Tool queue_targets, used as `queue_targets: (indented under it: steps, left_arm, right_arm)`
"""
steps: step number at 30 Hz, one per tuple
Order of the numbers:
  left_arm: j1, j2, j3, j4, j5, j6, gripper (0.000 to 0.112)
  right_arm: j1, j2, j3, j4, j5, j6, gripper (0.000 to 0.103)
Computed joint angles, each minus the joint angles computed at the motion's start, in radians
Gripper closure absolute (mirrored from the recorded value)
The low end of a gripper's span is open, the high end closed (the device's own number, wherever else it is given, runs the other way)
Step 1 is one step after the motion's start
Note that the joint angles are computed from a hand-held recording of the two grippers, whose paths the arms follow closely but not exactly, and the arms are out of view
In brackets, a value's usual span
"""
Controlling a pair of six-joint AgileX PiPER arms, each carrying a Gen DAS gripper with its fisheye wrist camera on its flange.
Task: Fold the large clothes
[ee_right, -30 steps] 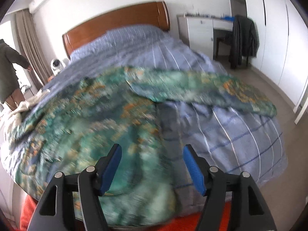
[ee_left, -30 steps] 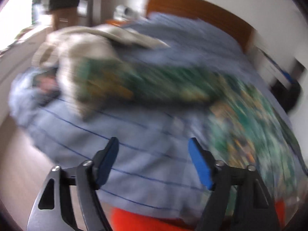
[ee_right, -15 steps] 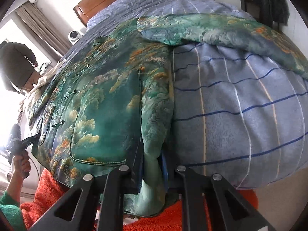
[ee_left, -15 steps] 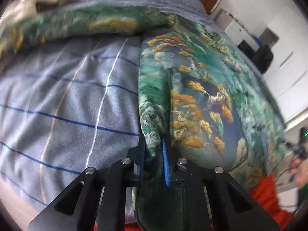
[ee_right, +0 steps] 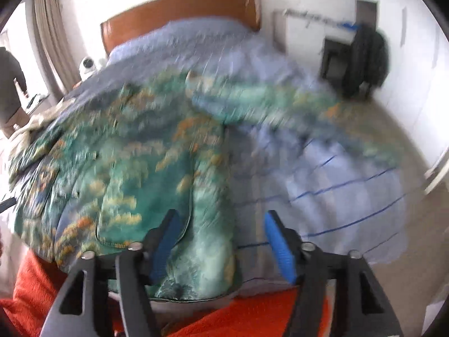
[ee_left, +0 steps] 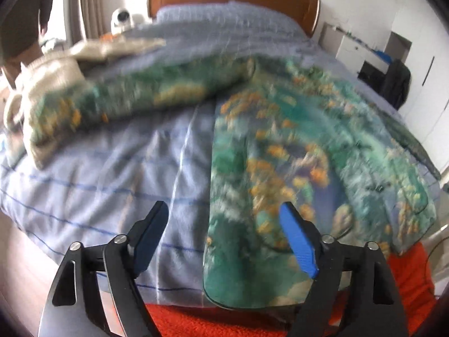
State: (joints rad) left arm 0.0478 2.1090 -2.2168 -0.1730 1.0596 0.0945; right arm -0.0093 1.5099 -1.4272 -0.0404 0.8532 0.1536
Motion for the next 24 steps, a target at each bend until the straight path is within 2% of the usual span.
queue_targets:
  steps: [1,3,6,8,10,12,15,16,18,20,22,24]
  left_arm:
    - [-0.016,0.01,-0.041,0.021,-0.006,-0.023,0.021]
    - [-0.046,0.029,-0.121,0.077,-0.021,-0.075,0.01]
    - [-0.097,0.108,-0.324,0.169,0.028,-0.128,0.01]
    - [-0.127,0.13,-0.392,0.209,0.032,-0.13,0.01]
    - [-0.161,0.118,-0.375,0.234,-0.012,-0.15,0.01]
    - [-0.191,0.096,-0.329,0.243,-0.053,-0.179,0.01]
    - [-0.231,0.022,-0.166,0.249,-0.162,-0.219,0.01]
    - [-0.243,0.022,-0.148,0.232,-0.168,-0.224,0.01]
    - [-0.25,0.049,-0.171,0.179,-0.133,-0.224,0.01]
    - [-0.25,0.072,-0.193,0.128,-0.095,-0.23,0.011]
    - [-0.244,0.085,-0.199,0.054,-0.072,-0.207,0.011]
    - [-0.256,0.073,-0.174,0.058,-0.075,-0.199,0.011]
  right_arm:
    - [0.007,-0.017,-0.003,-0.02,-0.007,0.02,0.024]
    - [0.047,-0.03,-0.027,-0.119,0.001,0.093,0.024]
    - [0.15,-0.012,-0.074,-0.346,0.061,0.271,0.024]
    - [0.183,-0.023,-0.058,-0.361,0.03,0.294,0.024]
    - [0.202,-0.015,-0.062,-0.34,0.012,0.294,0.024]
    - [0.191,-0.014,-0.055,-0.26,-0.048,0.278,0.024]
    - [0.211,-0.018,-0.043,-0.232,-0.129,0.312,0.024]
    - [0.229,-0.015,-0.048,-0.254,-0.154,0.326,0.024]
    - [0.268,-0.009,-0.058,-0.312,-0.182,0.356,0.024]
    - [0.299,0.004,-0.08,-0.358,-0.173,0.364,0.024]
    - [0.312,0.006,-0.082,-0.358,-0.173,0.345,0.023]
    - [0.312,-0.008,-0.051,-0.351,-0.209,0.349,0.018]
